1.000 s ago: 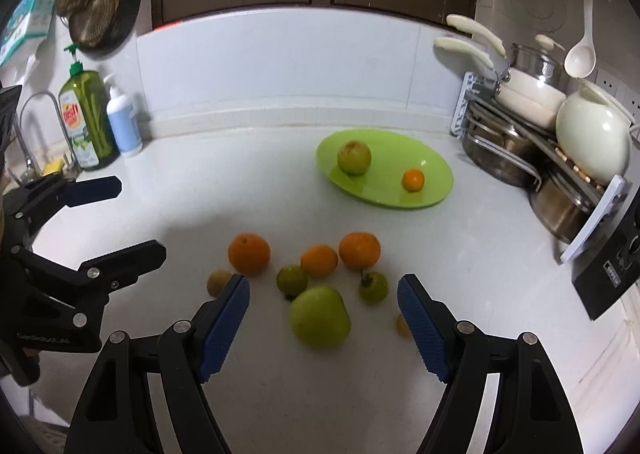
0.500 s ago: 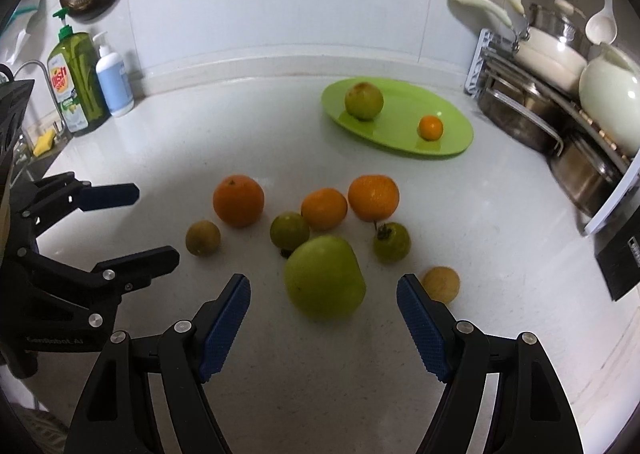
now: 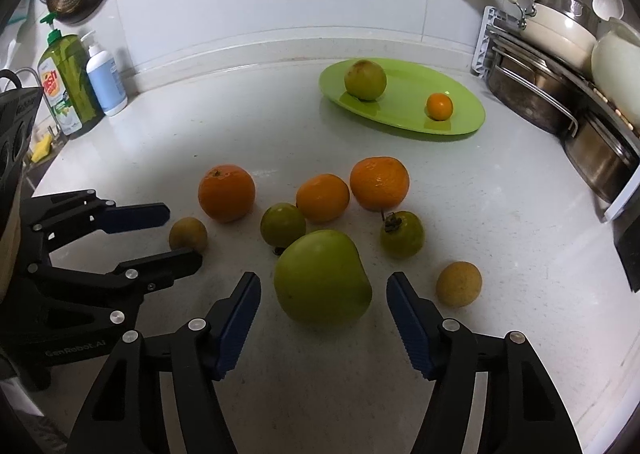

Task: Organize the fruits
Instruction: 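Grasp the brown kiwi with the left gripper while the right gripper grasps the green apple, then carry the kiwi and green apple onto the green plate and release both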

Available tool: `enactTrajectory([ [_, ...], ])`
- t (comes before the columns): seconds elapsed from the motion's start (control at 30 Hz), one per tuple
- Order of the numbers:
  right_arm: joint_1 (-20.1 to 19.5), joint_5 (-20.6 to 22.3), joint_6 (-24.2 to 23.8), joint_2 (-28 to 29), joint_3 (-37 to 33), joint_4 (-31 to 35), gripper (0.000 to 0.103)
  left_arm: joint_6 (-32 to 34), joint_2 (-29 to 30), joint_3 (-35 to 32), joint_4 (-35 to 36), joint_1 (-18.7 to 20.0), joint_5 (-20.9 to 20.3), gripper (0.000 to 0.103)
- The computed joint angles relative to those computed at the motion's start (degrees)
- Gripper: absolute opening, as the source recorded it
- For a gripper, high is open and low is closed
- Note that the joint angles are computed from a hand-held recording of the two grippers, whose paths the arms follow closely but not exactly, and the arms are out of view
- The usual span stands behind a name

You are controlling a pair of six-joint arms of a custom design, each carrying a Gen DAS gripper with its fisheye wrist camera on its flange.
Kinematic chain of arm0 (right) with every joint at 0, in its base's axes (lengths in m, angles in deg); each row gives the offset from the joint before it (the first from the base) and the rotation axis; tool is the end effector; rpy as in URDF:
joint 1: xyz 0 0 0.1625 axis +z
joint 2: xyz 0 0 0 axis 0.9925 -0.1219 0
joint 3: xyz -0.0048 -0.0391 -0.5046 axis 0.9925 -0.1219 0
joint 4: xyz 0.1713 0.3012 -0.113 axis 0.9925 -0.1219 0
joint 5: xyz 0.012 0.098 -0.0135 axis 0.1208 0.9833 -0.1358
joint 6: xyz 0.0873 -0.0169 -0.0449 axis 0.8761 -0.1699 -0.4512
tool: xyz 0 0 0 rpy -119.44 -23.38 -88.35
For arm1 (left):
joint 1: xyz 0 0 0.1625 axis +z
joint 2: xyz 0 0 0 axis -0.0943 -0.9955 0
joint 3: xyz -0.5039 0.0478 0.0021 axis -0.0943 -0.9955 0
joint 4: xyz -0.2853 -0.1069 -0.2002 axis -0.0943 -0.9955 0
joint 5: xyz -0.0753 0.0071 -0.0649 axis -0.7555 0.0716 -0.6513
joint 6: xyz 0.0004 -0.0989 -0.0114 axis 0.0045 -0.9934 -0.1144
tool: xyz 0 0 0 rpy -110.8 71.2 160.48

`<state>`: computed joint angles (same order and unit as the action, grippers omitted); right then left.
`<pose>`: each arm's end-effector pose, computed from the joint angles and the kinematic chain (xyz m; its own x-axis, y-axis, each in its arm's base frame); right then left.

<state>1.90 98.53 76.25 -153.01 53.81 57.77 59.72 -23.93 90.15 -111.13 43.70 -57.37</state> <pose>0.0436 -0.3581 0.2040 -0.6879 0.0979 0.7192 -0.3518 0.8217 -0.4484 -0.2811 -0.4433 -0.0450 -0.5748 0.7103 -0.4063 0.7940 0.6043 -0.0667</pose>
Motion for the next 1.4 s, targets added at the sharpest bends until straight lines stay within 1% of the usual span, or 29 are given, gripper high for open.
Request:
enactTrajectory([
  [0.2,-0.67,-0.66,0.57,0.61,-0.74,1.41,0.053,-0.33,0.36,-0.67,1.16,-0.08,-0.06,0.029],
  [0.23,-0.64,-0.46,0.45,0.61,-0.74,1.30,0.050,-0.30,0.37,-0.65,1.22,-0.12,0.00,0.027],
  [0.27,-0.78,-0.77,0.48,0.50,-0.75,1.50,0.050,-0.23,0.38,-0.62,1.20,-0.17,0.08,0.027],
  [0.43,-1.00,-1.13,0.95,0.31,-0.80,1.91,0.050,-0.99,0.23,-0.41,0.86,-0.20,-0.20,0.026],
  [0.7,-0.86,-1.59,2.56,-0.52,-0.96,3.33,0.050,-1.68,-0.29,0.51,-0.79,-1.20,0.53,0.026],
  [0.97,1.05,-1.30,4.17,-1.99,-0.88,3.93,0.050,-2.76,-1.10,1.07,-2.63,-2.30,0.72,0.026],
  [1.2,3.27,-0.65,5.11,-5.01,-1.42,3.95,0.050,-1.52,-1.84,0.90,-5.04,-3.66,1.54,0.026],
  [1.4,4.15,-0.72,4.01,-7.74,-2.40,3.42,0.050,-0.10,-2.21,-1.34,-5.51,-4.45,2.48,0.026],
])
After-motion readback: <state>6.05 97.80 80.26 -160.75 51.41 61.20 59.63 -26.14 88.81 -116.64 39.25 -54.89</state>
